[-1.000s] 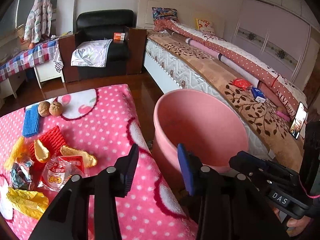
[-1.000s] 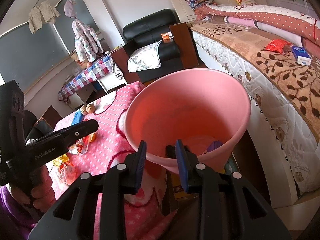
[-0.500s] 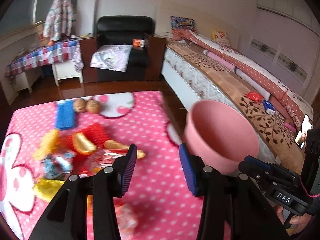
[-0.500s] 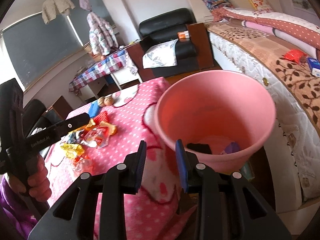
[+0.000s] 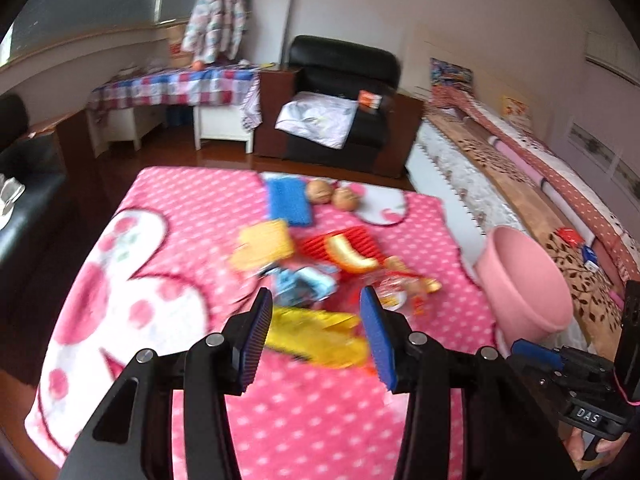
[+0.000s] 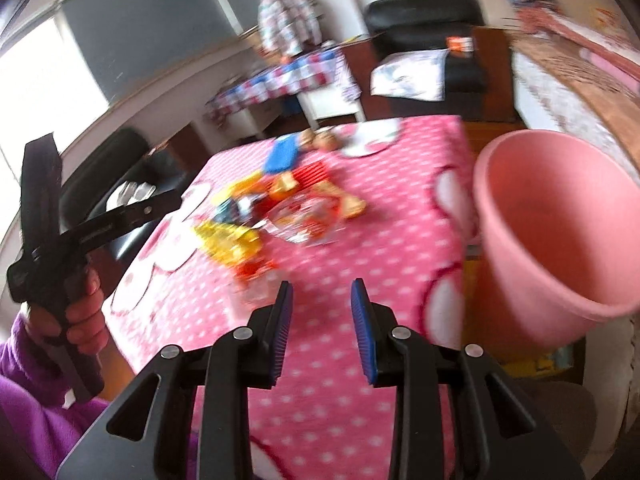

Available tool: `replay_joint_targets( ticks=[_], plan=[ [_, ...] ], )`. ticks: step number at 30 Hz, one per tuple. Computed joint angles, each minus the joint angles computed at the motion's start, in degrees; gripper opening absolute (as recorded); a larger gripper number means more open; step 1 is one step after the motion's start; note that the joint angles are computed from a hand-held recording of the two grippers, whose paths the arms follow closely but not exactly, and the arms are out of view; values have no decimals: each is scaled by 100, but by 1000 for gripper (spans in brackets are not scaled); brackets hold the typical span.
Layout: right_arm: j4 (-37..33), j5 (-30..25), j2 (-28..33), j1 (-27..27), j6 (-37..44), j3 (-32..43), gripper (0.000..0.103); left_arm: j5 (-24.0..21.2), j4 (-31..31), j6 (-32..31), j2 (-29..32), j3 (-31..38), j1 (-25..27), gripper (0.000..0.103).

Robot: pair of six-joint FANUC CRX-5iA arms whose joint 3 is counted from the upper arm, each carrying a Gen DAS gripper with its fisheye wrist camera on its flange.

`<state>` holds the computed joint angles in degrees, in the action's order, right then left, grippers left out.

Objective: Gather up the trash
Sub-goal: 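Move both open grippers back over the trash on the table, then grasp the yellow mesh net with the left gripper while the right gripper grasps the white plastic bag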

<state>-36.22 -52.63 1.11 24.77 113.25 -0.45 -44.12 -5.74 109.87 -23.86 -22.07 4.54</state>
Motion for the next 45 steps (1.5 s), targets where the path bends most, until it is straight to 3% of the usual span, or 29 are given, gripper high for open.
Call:
replay_joint_targets(
  ticks=[5,8,14,20,27,33,43,45],
  plan=[
    [50,-380,200,265,53,269,31,-139,102,-124,-303,-327,351,45],
    [123,-442,306,415,-51,382,43,-138,291,-279,-389,-495,559,45],
    [486,-418,489,747,-271,510,43,57,936,-867,-507,-844,896,45],
    [802,-307,623,969,-480,519,44,169,996,-999,-363,-793,895,45],
    [864,-274,667,1044,-433,540,44,444,1892,-1583,-3,-805,1308,45],
    [664,-383,753,941,-347,640,45,524,2066,-1751,579,-480,1446,45],
    [381,-552,836,783,-163,744,47,213,3369,-2298,1586,-316,1816,45],
    [351,-571,845,768,-130,755,47,232,3577,-2422,1638,-365,1818,29]
  ],
)
